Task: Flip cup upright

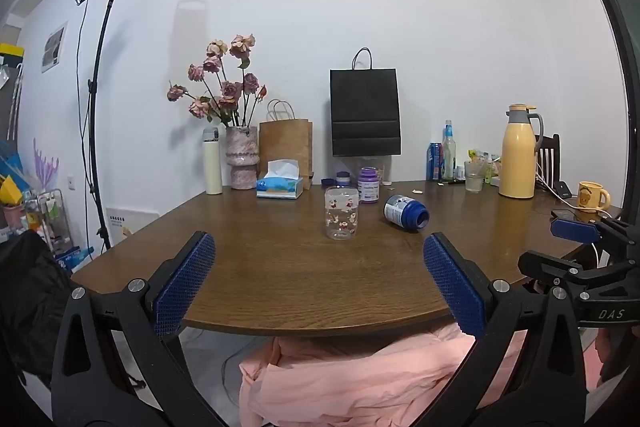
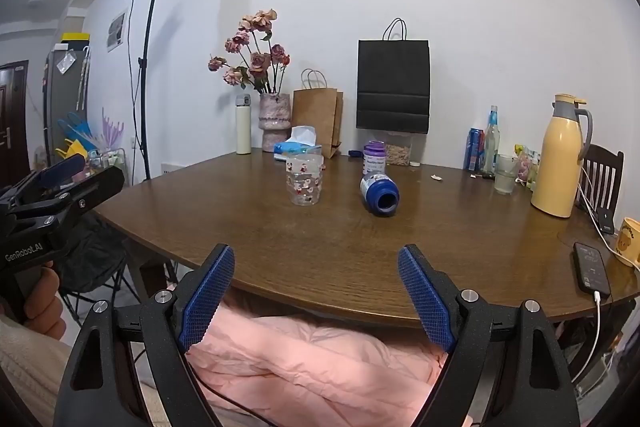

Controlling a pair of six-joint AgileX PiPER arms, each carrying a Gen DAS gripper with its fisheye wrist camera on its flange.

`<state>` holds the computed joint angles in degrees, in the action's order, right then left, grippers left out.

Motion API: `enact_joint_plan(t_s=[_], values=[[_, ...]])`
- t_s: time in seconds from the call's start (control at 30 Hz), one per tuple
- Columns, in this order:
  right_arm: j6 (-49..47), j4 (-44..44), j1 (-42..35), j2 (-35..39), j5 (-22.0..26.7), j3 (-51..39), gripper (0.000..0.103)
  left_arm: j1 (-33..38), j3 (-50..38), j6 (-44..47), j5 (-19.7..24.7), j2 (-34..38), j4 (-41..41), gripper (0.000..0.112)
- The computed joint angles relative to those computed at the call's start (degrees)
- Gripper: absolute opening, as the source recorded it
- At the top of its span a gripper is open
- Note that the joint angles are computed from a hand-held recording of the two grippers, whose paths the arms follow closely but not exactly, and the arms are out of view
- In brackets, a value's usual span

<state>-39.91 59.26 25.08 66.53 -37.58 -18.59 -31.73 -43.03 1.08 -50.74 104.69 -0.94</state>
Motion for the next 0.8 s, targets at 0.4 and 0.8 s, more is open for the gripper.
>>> enact_joint_plan(t_s=[0.4,0.8], values=[[1.4,-0.5,1.0,1.4,-1.7,0.3,0.088,0.0,0.0,0.2,-0.1,0.0,-0.1,0.103],[4.1,-2.4,1.3,3.5,-2.9,0.3,0.088,-0.1,0.0,0.3,-0.1,0.0,-0.2,0.103]])
